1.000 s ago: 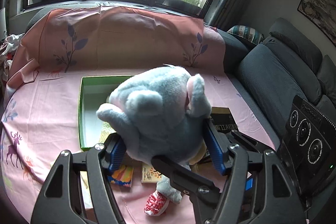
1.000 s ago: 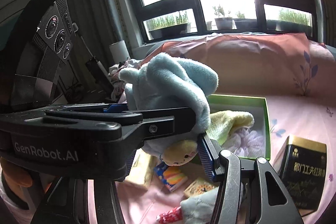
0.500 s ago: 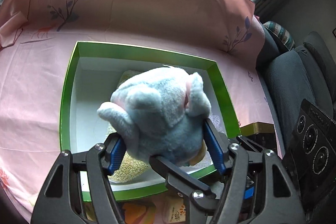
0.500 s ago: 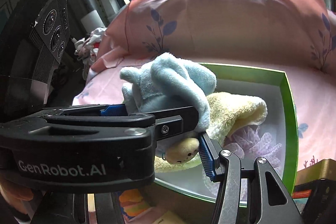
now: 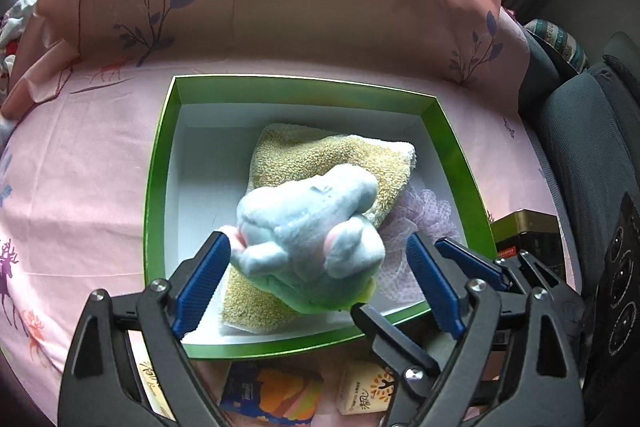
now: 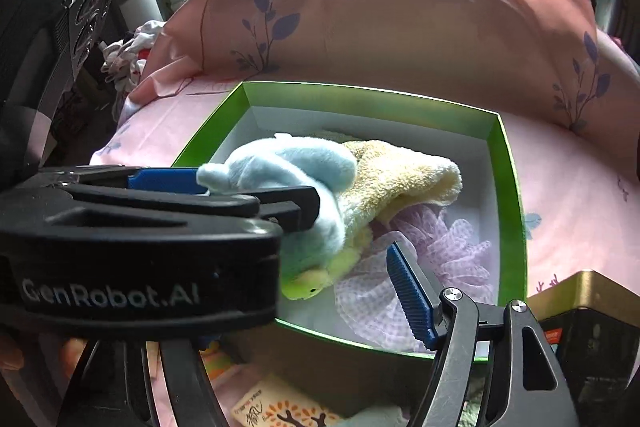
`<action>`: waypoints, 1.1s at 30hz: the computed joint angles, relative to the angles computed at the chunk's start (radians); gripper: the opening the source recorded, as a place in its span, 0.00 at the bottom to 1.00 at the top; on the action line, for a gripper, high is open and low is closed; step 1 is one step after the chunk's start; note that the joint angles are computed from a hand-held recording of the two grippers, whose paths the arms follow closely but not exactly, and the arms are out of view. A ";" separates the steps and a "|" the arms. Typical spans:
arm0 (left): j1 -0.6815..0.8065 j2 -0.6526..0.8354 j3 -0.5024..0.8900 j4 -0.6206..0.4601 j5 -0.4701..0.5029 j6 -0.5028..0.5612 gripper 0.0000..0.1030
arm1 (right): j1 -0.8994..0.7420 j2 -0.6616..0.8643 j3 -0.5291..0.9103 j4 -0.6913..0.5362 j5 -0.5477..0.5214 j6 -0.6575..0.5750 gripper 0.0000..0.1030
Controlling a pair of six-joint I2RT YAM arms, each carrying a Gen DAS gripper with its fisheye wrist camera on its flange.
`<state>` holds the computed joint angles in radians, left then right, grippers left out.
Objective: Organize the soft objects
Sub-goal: 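Carry the plush toy into the green box and open the left gripper, then move the right gripper toward the grey-green cloth beside the tea tin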
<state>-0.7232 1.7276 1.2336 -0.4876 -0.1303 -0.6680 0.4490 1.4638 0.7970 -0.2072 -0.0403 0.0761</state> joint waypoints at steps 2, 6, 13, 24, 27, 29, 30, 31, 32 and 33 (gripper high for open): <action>-0.036 -0.055 -0.026 -0.020 -0.070 -0.001 0.99 | 0.001 -0.084 -0.045 -0.023 0.033 0.009 0.71; -0.113 -0.161 -0.068 -0.077 -0.169 -0.031 0.99 | 0.020 -0.283 -0.132 -0.097 0.100 0.023 0.71; -0.288 -0.270 -0.109 -0.190 -0.315 -0.154 0.99 | 0.072 -0.631 -0.217 -0.307 0.213 0.128 0.87; -0.597 -0.317 -0.203 -0.348 -0.449 -0.496 0.99 | 0.252 -1.033 -0.267 -0.679 0.426 0.354 0.87; -0.656 -0.294 -0.204 -0.400 -0.477 -0.592 0.99 | 0.289 -1.096 -0.280 -0.747 0.424 0.410 0.87; -0.687 -0.288 -0.210 -0.416 -0.487 -0.641 0.99 | 0.340 -1.121 -0.286 -0.787 0.453 0.451 0.87; -0.698 -0.282 -0.210 -0.427 -0.491 -0.664 0.99 | 0.376 -1.127 -0.288 -0.805 0.475 0.482 0.87; -0.707 -0.273 -0.208 -0.438 -0.493 -0.683 0.99 | 0.393 -1.137 -0.291 -0.816 0.481 0.495 0.87; -0.717 -0.264 -0.205 -0.452 -0.497 -0.703 0.99 | 0.414 -1.145 -0.292 -0.832 0.491 0.514 0.87; -0.726 -0.257 -0.203 -0.466 -0.503 -0.723 0.99 | 0.448 -1.148 -0.292 -0.850 0.513 0.548 0.87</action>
<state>-1.4494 1.4708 1.0311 -0.9540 -0.6328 -1.3905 0.8969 0.3159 0.5054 -1.0572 0.4724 0.6237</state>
